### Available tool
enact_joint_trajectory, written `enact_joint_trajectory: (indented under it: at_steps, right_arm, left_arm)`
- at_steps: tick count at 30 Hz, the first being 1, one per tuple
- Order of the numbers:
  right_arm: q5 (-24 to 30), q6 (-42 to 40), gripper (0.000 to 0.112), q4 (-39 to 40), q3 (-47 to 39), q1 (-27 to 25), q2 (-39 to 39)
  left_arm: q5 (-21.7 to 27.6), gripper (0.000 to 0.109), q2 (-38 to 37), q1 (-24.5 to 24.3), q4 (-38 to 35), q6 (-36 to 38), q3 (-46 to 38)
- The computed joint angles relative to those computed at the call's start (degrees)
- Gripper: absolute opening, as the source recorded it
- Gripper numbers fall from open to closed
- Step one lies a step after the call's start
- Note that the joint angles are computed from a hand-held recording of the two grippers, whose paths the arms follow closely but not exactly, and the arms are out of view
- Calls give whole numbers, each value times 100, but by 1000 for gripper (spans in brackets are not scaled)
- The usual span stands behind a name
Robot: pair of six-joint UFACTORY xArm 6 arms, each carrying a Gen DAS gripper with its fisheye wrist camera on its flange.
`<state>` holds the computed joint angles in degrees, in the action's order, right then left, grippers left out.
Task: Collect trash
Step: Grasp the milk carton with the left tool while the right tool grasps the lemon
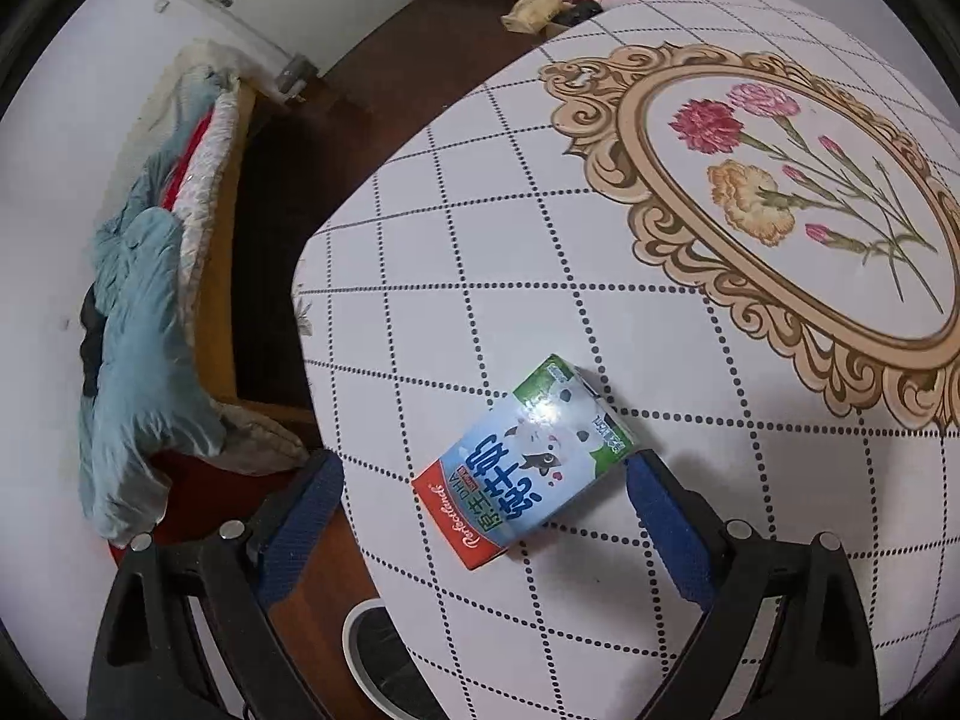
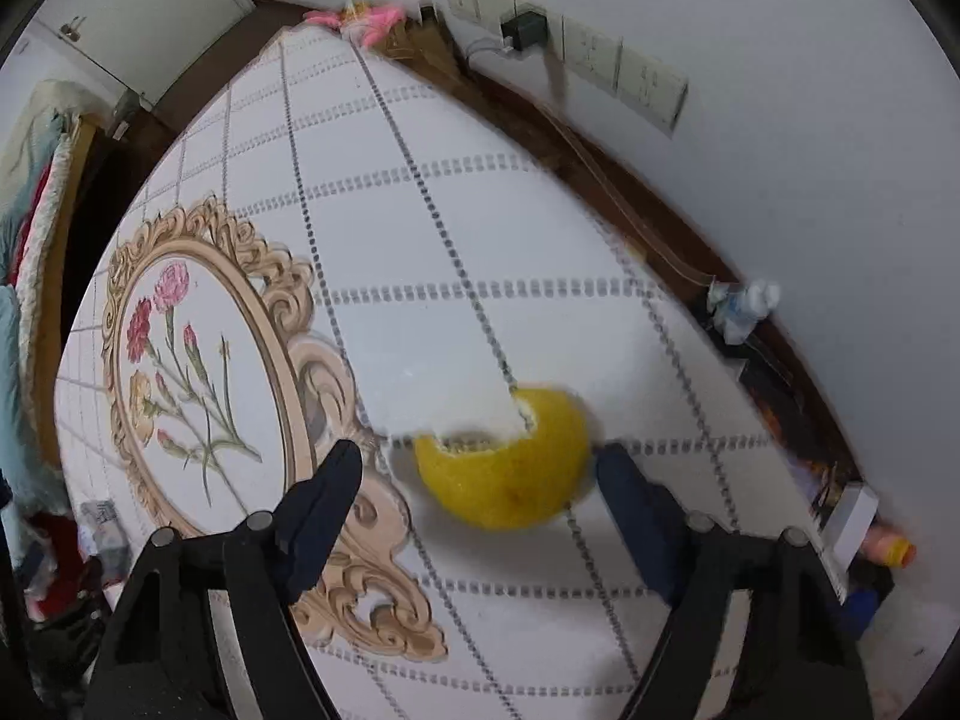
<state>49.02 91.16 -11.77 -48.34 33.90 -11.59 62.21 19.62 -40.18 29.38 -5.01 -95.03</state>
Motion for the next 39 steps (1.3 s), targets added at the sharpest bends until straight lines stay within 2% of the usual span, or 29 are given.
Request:
enact_joint_trajectory:
  at_steps: [1,4,8,11,15,16,17,19,22,23,25,26,27,30,31,32,35,39]
  right_arm:
    - [87,-41,52,-88,-149,35,120]
    - [-239,-232,45,32,-281,93,297]
    - [-843,-510,43,248,-533,312,612]
    - [-1237,-731,43,510,-821,461,947]
    - [-1225,-875,43,605,-1341,597,1399]
    - [-1202,-885,43,624,-1430,612,1470]
    - [-1178,-919,43,647,-1487,605,1507]
    - [-1075,-945,43,648,-1587,623,1562]
    - [-1069,-1020,43,714,-1621,625,1569]
    - [-1087,-1091,44,779,-1562,599,1514]
    - [-1091,-1229,53,958,-1557,585,1516]
    - [-1041,-1278,56,1019,-1585,582,1531]
    - [-988,-1332,61,1077,-1628,580,1561]
    - [-779,-1403,61,1010,-1803,610,1664]
    - [-716,-1444,62,1007,-1863,620,1702]
    - [-683,-1491,62,1032,-1888,627,1716]
    - [-570,-1606,62,1105,-1976,662,1786]
    - [-471,-1687,62,1230,-2050,690,1882]
  left_arm:
    - [-15,97,56,2,3,35,-29]
    - [-26,96,70,25,-125,282,-8]
    - [-94,96,14,94,-417,855,87]
    - [158,96,191,111,-759,1478,-95]
    - [291,96,448,160,-918,1734,-296]
    - [253,93,453,188,-1010,1755,-302]
    - [194,82,436,214,-1138,1782,-293]
    - [23,68,373,225,-1011,1589,-216]
    - [12,53,256,228,-1147,1590,-168]
    - [2,43,225,235,-1191,1570,-168]
    - [106,30,158,215,-1353,1425,-192]
    - [218,28,186,216,-1390,1325,-261]
    - [254,28,173,217,-1467,1251,-268]
    - [-4,29,126,249,-1435,1228,-115]
    - [-75,34,153,268,-1404,1279,-108]
    - [-38,46,226,281,-1395,1320,-198]
    - [90,61,500,356,-1409,1449,-515]
    - [53,62,689,325,-1093,1504,-653]
